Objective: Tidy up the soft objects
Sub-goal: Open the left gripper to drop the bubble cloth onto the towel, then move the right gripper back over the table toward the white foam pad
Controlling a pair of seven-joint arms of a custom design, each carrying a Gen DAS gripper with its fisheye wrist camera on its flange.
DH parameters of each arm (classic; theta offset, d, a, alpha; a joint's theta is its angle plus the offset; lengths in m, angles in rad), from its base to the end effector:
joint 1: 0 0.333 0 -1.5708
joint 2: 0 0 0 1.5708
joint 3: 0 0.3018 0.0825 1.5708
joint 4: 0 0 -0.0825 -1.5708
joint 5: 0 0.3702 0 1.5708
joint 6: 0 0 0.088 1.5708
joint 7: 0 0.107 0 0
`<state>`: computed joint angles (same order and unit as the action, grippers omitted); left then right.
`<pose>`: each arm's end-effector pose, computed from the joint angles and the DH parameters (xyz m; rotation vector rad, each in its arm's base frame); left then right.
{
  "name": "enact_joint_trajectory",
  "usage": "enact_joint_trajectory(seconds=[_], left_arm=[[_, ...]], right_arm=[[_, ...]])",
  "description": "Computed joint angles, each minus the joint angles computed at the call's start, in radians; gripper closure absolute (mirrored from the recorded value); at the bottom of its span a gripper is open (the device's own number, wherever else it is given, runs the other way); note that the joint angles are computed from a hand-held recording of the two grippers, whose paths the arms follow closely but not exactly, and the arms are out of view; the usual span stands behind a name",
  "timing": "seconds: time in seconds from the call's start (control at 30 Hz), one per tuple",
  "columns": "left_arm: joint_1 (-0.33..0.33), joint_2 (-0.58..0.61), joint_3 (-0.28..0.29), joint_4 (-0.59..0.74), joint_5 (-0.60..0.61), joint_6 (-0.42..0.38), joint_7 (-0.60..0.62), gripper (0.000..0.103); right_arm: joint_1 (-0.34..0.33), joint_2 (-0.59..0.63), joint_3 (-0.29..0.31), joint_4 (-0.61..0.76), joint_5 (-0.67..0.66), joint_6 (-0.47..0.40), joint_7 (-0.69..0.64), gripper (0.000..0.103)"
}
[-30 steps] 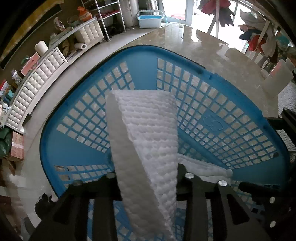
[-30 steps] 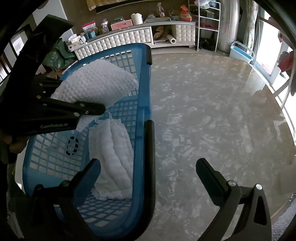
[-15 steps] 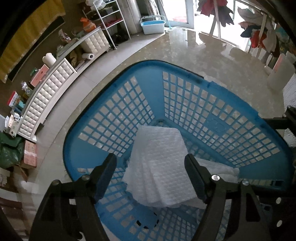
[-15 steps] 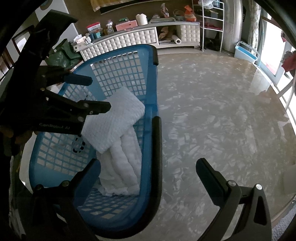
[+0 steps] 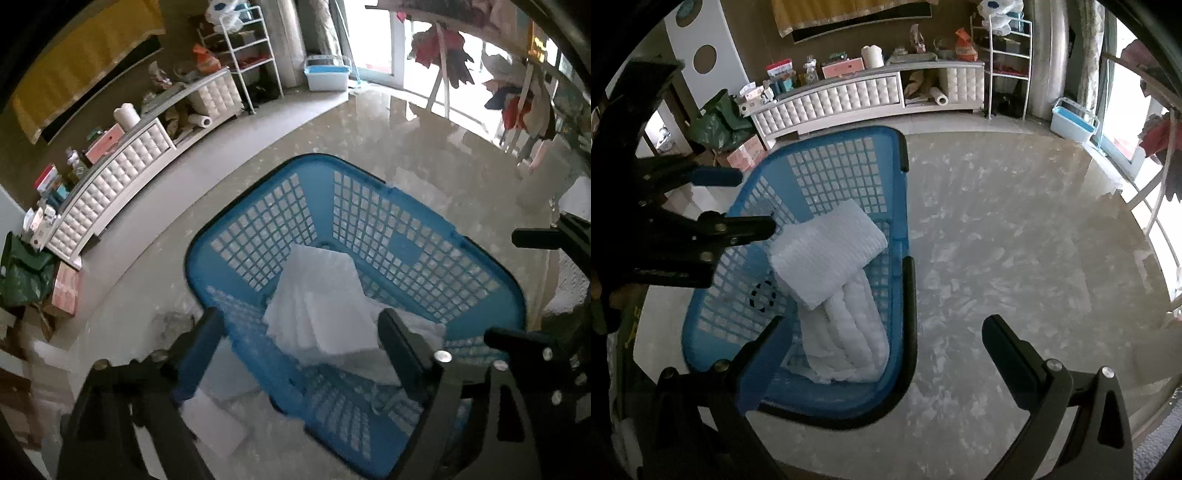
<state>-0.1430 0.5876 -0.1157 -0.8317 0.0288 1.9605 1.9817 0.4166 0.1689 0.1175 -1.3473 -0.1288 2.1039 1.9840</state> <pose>0.7036 -0.1501 0.6310 -1.2164 2.4100 -0.5205 0.5488 0.3083 0.6799 -1.9589 1.6934 -0.3784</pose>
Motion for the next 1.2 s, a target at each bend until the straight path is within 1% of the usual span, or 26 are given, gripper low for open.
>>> enact_joint_trajectory(seconds=[0.07, 0.13, 0.17, 0.2, 0.27, 0.37, 0.53, 0.63, 0.67, 0.9, 0.97, 1.03, 1.1, 1.2], left_arm=[[0.014, -0.083, -0.002, -0.124, -0.009, 0.049, -0.001, 0.015], [0.028, -0.172, -0.004, -0.247, -0.022, 0.089, -0.005, 0.009], [0.033, -0.187, -0.005, -0.268, -0.027, 0.098, -0.005, 0.004], [0.038, -0.229, -0.006, -0.324, -0.033, 0.114, -0.007, 0.000], [0.051, -0.303, -0.007, -0.427, -0.047, 0.159, -0.010, 0.000], [0.068, -0.381, -0.006, -0.524, -0.067, 0.191, -0.019, 0.000], [0.092, -0.481, 0.001, -0.641, -0.068, 0.227, -0.039, 0.000], [0.111, -0.554, 0.010, -0.734, -0.062, 0.274, -0.063, 0.000], [0.117, -0.568, 0.012, -0.750, -0.065, 0.277, -0.067, 0.000], [0.172, -0.678, 0.040, -0.885, -0.164, 0.311, -0.040, 0.000], [0.188, -0.703, 0.045, -0.920, -0.158, 0.322, -0.068, 0.000], [0.200, -0.721, 0.057, -0.945, -0.191, 0.324, -0.056, 0.000], [0.215, -0.743, 0.064, -0.975, -0.197, 0.328, -0.057, 0.000], [0.239, -0.760, 0.074, -1.008, -0.181, 0.335, -0.056, 0.000]], right_arm=[[0.004, -0.015, 0.002, -0.011, -0.008, 0.005, 0.010, 0.000], [0.009, -0.029, 0.004, -0.018, -0.019, 0.004, 0.018, 0.000], [0.010, -0.035, 0.006, -0.024, -0.021, 0.007, 0.019, 0.000], [0.014, -0.036, 0.008, -0.021, -0.026, 0.005, 0.023, 0.000], [0.018, -0.043, 0.011, -0.024, -0.031, 0.007, 0.028, 0.000], [0.025, -0.041, 0.015, -0.016, -0.036, 0.007, 0.034, 0.000], [0.045, -0.028, 0.024, 0.017, -0.048, -0.006, 0.034, 0.000], [0.061, -0.012, 0.029, 0.048, -0.057, -0.015, 0.029, 0.000], [0.066, -0.007, 0.031, 0.058, -0.060, -0.018, 0.026, 0.000], [0.110, 0.061, 0.035, 0.154, -0.071, -0.046, 0.015, 0.000], [0.126, 0.086, 0.039, 0.189, -0.071, -0.052, 0.000, 0.000], [0.143, 0.120, 0.040, 0.234, -0.068, -0.060, -0.016, 0.000], [0.158, 0.158, 0.040, 0.286, -0.058, -0.075, -0.031, 0.000], [0.194, 0.243, 0.033, 0.408, -0.055, -0.120, -0.057, 0.000]])
